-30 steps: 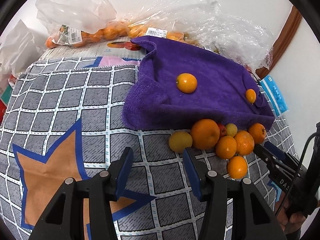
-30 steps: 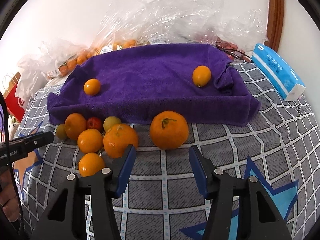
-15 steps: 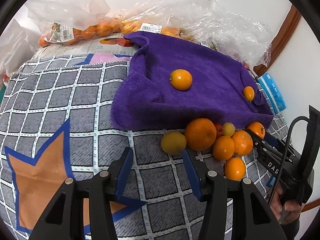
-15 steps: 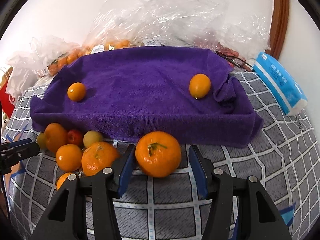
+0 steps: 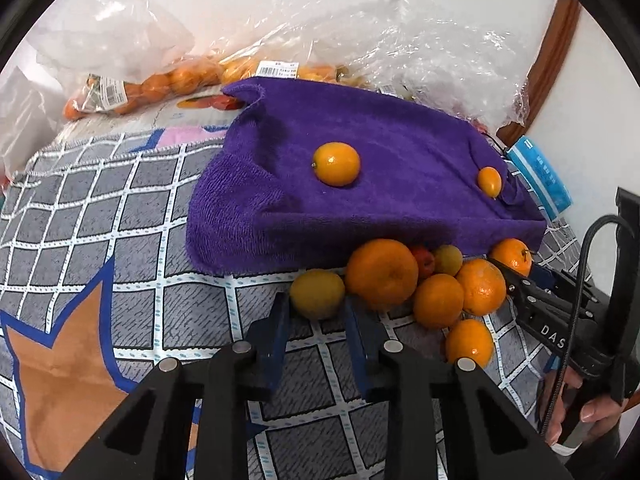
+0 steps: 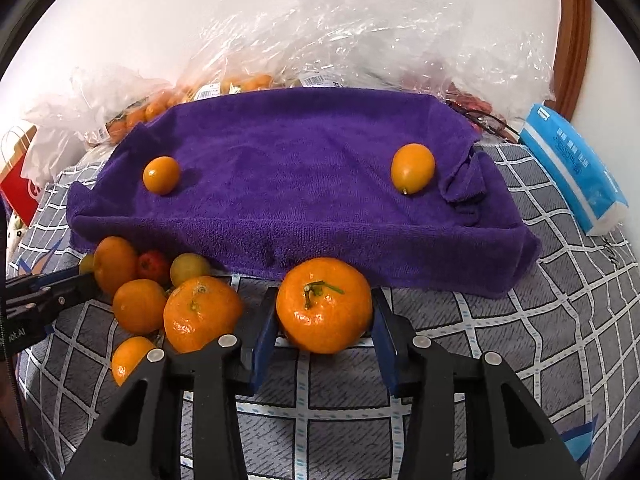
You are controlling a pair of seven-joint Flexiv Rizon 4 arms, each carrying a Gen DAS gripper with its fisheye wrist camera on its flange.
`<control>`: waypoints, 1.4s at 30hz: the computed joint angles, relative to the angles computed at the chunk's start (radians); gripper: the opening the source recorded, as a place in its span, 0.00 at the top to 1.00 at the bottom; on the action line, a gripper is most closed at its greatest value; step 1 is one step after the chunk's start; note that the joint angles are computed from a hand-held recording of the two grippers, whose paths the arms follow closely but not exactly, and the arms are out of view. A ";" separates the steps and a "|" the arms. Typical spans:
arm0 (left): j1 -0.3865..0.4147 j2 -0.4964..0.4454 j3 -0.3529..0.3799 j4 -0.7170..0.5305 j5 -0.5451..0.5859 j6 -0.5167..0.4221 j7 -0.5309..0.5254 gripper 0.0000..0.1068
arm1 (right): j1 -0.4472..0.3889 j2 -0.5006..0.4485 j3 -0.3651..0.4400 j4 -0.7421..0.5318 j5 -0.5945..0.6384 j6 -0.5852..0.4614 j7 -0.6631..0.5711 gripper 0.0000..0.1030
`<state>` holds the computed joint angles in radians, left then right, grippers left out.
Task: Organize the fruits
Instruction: 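Grasp a large stemmed tangerine with the right tool while the left tool grasps a yellow-green fruit, then lift both held fruits and carry them over the purple towel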
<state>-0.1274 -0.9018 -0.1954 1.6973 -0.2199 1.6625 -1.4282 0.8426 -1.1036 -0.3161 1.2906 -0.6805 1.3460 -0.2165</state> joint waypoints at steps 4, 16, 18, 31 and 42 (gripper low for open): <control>-0.018 -0.010 0.019 0.001 0.008 0.045 -0.009 0.74 | 0.000 0.000 -0.001 0.002 0.002 0.006 0.000 0.58; 0.017 -0.025 -0.021 0.013 0.029 0.095 -0.023 0.74 | -0.007 0.006 0.021 -0.002 -0.016 -0.030 -0.024 0.59; 0.002 -0.022 -0.004 0.012 0.026 0.090 -0.028 0.75 | -0.011 0.005 0.029 -0.007 -0.015 -0.038 -0.034 0.58; 0.041 -0.024 -0.049 0.025 0.052 0.110 -0.016 0.75 | 0.015 0.015 0.000 0.013 -0.047 -0.048 -0.013 0.59; 0.072 0.033 -0.067 0.100 0.089 0.190 -0.059 0.75 | 0.068 0.084 -0.066 0.155 -0.013 0.090 0.029 0.60</control>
<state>-0.0551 -0.8693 -0.2629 1.7972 -0.1305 1.8527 -1.4876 0.9111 -1.0196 -0.3821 1.4455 -0.6937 1.4363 -0.1870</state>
